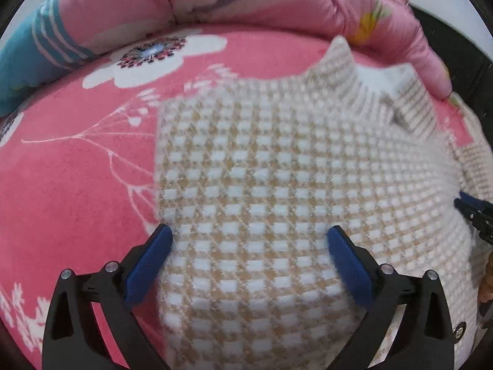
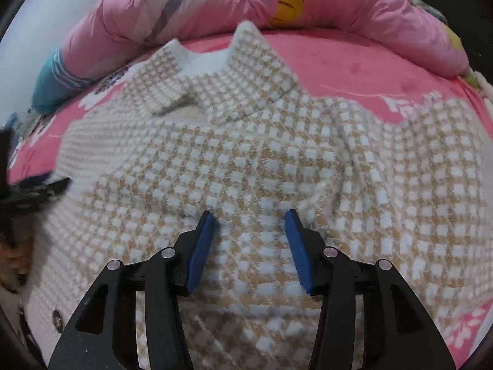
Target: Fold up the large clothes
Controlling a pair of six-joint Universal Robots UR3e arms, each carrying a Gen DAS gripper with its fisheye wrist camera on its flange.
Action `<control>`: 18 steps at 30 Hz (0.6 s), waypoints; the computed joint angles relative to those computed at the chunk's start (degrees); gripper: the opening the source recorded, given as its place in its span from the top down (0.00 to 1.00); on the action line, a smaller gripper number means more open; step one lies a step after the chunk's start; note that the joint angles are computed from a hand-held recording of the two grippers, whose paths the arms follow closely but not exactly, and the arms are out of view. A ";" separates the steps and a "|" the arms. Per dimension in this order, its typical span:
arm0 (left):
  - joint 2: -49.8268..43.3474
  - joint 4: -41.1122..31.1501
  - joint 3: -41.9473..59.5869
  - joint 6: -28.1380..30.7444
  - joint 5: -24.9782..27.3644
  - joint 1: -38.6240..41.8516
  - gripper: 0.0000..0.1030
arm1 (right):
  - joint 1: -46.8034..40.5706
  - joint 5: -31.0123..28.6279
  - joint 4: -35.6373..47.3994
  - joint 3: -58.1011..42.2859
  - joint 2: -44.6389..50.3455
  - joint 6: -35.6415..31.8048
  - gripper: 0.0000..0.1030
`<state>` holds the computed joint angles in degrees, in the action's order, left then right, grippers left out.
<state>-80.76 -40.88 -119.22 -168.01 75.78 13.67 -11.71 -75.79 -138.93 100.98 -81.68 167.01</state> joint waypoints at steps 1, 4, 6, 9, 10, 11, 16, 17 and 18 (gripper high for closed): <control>0.45 -1.19 1.17 0.62 0.80 -0.21 0.04 | -0.24 0.14 2.16 -1.09 -1.10 0.42 0.56; 3.94 -3.39 1.99 1.42 -2.69 2.73 0.05 | -1.57 4.48 1.55 -2.12 -3.22 0.08 0.49; 5.94 -4.03 2.35 1.29 -5.37 3.97 0.05 | -1.22 5.73 -0.10 -2.79 -2.24 0.10 0.33; 6.16 -4.35 3.49 -1.18 -5.97 1.33 0.05 | 2.36 0.09 -1.78 -4.51 3.90 0.51 0.22; 5.64 -4.21 3.57 -1.81 -6.08 0.06 0.05 | 3.73 -2.93 -3.18 -4.12 6.72 0.57 0.22; 3.73 -2.60 4.21 -4.34 -4.41 -3.62 0.05 | 4.36 -4.23 -7.74 -1.33 7.15 0.40 0.21; -3.00 7.33 1.16 -7.07 5.32 -14.89 0.05 | -1.45 1.41 -0.41 5.03 -6.68 0.02 0.21; -3.76 10.66 -0.16 -6.60 7.12 -16.10 0.05 | -5.65 4.80 1.51 8.10 -12.04 -1.85 0.21; -3.60 12.76 -1.40 -6.47 7.61 -16.34 0.05 | -10.55 7.81 4.80 10.52 -17.41 -4.19 0.21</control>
<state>-84.36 -28.12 -120.62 -174.48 83.39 -2.67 -22.26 -67.97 -134.13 111.50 -99.09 162.82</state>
